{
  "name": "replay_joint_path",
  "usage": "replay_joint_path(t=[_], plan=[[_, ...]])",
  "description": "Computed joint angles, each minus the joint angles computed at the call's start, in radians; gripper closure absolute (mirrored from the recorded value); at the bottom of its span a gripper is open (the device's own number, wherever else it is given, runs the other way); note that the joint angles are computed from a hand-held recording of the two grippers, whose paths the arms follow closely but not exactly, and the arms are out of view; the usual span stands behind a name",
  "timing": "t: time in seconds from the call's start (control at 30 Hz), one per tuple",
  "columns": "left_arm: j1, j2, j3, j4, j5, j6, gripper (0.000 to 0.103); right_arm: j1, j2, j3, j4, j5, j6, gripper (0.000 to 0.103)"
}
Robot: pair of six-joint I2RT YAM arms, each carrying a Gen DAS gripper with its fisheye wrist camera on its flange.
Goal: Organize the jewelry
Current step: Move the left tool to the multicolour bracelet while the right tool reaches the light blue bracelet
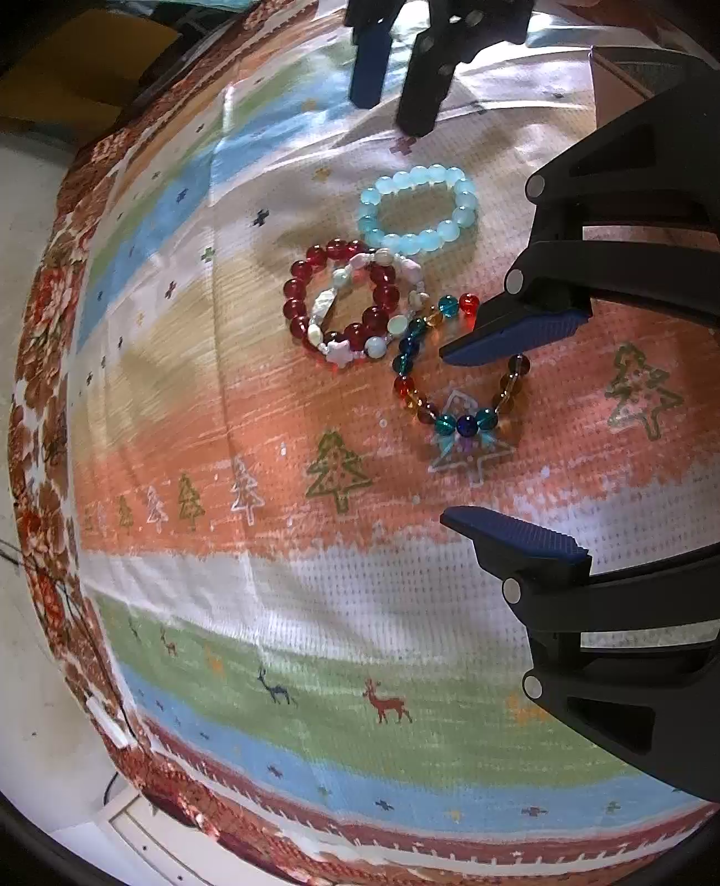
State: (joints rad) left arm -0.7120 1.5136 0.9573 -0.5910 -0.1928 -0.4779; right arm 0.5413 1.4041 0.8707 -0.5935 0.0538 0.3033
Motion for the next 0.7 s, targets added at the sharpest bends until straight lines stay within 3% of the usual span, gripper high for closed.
replay_joint_path(t=[0.7], plan=[[0.012, 0.092, 0.018, 0.028, 0.010, 0.050, 0.049, -0.006, 0.181, 0.041, 0.051, 0.009, -0.025, 0.046]])
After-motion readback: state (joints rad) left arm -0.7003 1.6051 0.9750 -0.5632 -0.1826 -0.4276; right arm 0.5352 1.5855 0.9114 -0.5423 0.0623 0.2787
